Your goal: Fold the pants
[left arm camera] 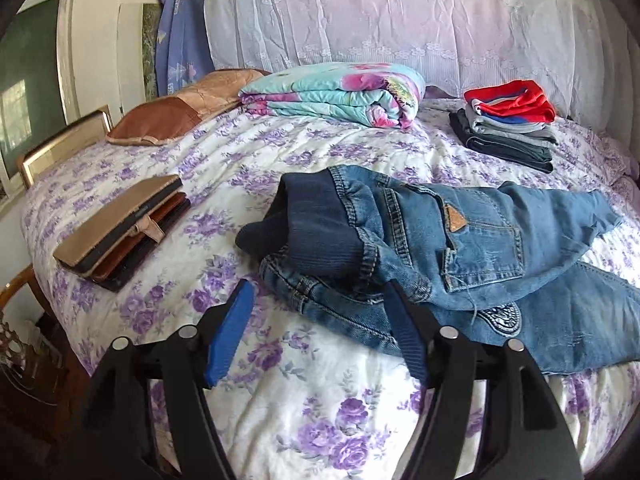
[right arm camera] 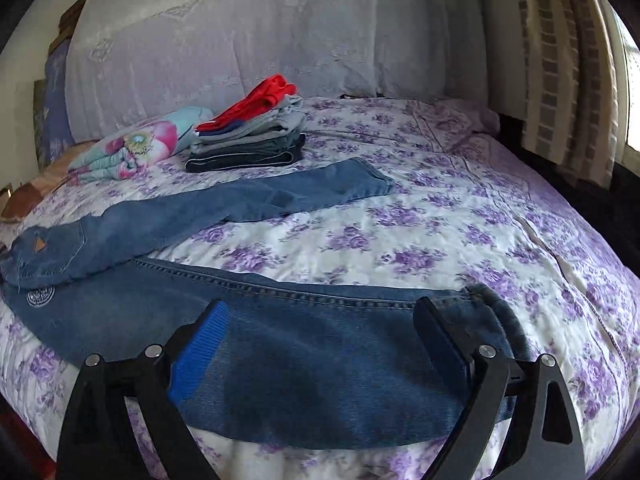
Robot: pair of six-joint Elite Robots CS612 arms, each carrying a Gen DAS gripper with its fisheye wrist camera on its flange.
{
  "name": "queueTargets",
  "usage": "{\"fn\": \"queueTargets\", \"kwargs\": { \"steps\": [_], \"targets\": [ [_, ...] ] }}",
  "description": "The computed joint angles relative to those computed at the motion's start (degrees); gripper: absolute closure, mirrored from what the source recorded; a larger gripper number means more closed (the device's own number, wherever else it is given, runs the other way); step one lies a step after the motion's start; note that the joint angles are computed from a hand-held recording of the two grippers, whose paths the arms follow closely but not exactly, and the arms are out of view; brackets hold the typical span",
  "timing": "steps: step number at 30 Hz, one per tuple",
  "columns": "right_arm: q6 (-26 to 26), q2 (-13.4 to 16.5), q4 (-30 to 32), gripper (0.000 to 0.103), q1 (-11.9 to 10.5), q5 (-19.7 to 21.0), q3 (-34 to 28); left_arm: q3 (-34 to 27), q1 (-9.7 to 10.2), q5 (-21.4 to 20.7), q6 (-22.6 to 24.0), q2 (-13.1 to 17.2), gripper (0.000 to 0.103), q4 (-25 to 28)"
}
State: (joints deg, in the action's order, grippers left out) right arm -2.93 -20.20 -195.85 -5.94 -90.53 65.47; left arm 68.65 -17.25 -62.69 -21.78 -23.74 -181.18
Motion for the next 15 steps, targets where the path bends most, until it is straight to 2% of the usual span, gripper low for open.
{"fn": "queueTargets", "kwargs": {
  "steps": [4,6,10,15],
  "targets": [
    [-3.60,0.43,1.33,0.008,0.68,-0.31,-0.60,-0.82,-0.12,1.40,0.19,0.43,0.030,0.38],
    [-4.39,0.82,3.98,0.007,0.91,-1.42,-1.53,-1.28,-0.15,1.75,-0.01,0.65,0.029,0.66],
    [0.38,0.54,10.52,0.007,-0.10,1.81,-2.38,-1.69,-0.23,2.25,-0.01,0.82,0.026,1.04],
    [6.78,0.54,11.24,0.007,-1.60,7.88,-2.10,-1.86,-0.25,2.17,-0.15,0.86,0.026,1.30]
  ]
}}
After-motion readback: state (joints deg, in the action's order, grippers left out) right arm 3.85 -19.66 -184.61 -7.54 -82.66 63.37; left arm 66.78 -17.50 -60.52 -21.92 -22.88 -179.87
